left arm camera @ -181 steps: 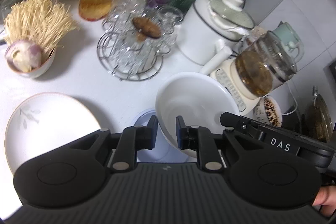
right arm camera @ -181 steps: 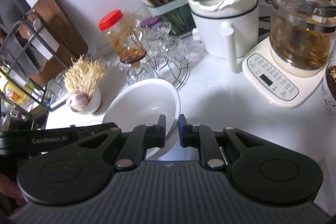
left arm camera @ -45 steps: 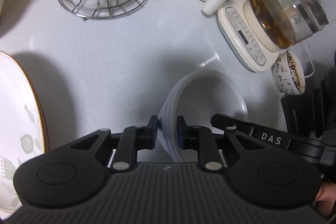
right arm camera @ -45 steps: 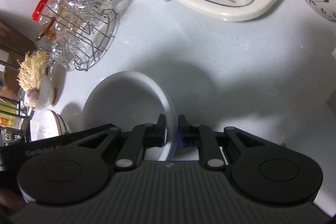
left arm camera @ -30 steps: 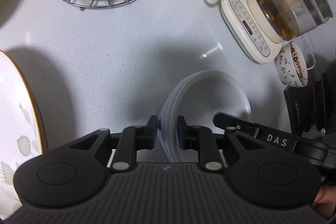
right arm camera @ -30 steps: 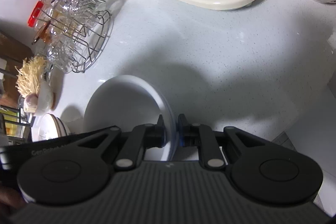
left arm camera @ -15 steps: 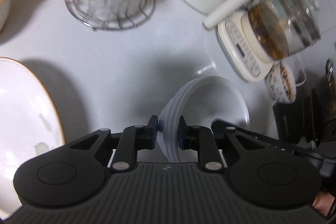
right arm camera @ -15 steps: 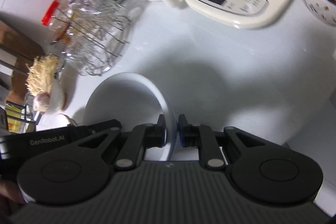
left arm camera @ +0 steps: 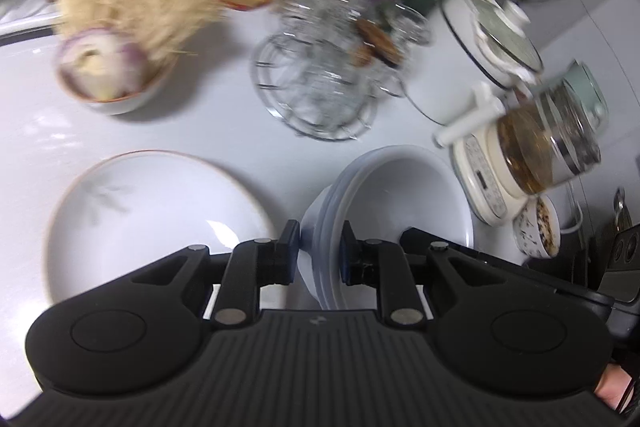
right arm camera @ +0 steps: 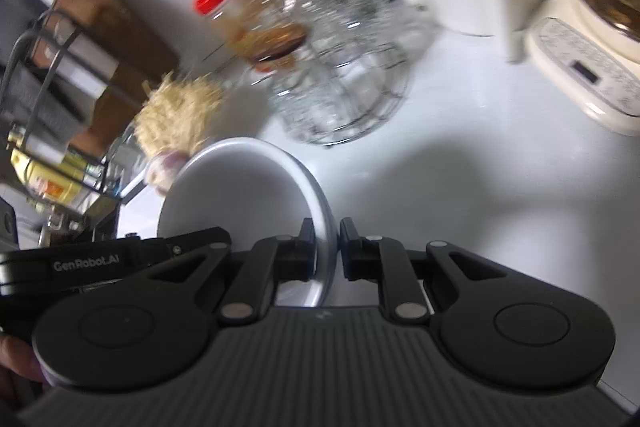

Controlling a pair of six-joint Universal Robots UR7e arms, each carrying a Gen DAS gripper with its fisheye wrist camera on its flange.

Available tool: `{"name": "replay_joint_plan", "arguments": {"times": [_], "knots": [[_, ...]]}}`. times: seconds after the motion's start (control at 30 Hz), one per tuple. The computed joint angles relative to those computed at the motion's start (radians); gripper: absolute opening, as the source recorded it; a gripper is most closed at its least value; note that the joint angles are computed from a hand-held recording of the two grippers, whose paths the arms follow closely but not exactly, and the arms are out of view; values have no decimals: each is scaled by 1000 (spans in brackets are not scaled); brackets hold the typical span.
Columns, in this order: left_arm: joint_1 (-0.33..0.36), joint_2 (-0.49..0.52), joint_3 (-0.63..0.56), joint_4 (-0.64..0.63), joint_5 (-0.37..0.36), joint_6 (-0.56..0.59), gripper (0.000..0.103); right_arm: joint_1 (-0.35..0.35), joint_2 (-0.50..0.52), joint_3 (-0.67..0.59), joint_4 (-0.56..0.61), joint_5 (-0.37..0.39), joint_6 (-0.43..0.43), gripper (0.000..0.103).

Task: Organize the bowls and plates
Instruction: 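Lift the nested bowl stack and carry it over the leaf-print plates, then lower the bowl stack onto the leaf-print plate stack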

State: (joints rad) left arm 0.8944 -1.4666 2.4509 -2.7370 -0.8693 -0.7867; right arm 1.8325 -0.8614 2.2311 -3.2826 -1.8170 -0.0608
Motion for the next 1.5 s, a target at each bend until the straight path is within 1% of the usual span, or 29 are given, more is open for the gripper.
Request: {"name": "replay_joint_plan", "arguments": {"times": [0.13,0.27,0.4,0.5,0.6,0.67,0.73,0.9,1.03,1.1,1.17,1.23,1.27,1.33,1.47,1.5], "knots": [[9,-92,46,52,14,-43,22,38,51,-34,27,-6,11,15],[32,-141,77,84,19,-50,22,60,100,-56,47,-21,22,15],[69,-160,97,79,6,-42,22,71,137,-68,76,-38,50,16],[90,-169,109,52,-9,-15,23,89,154,-73,63,-59,46,16],[83,-188,109,78,2,-15,23,111,159,-89,91,-77,74,16],[72,-206,111,94,19,5,23,131,165,-90,68,-87,52,16],[71,-217,108,114,29,11,23,137,171,-94,72,-89,56,16],[95,-242,113,131,22,16,23,140,195,-109,93,-82,79,16],[126,-245,118,114,-1,41,23,147,219,-116,81,-97,85,16],[130,-245,120,105,-5,58,23,149,227,-115,70,-105,91,18],[129,-255,125,98,-9,75,23,155,235,-111,55,-130,99,18],[129,-264,123,113,-8,88,23,160,244,-106,26,-147,103,18],[130,-268,123,116,-7,93,25,160,244,-101,15,-144,104,19],[125,-286,121,143,3,95,26,166,244,-94,-1,-150,109,25],[84,-348,122,219,46,96,30,182,238,-78,-44,-162,111,35],[72,-363,123,239,57,91,31,189,237,-74,-58,-172,108,36]]}}
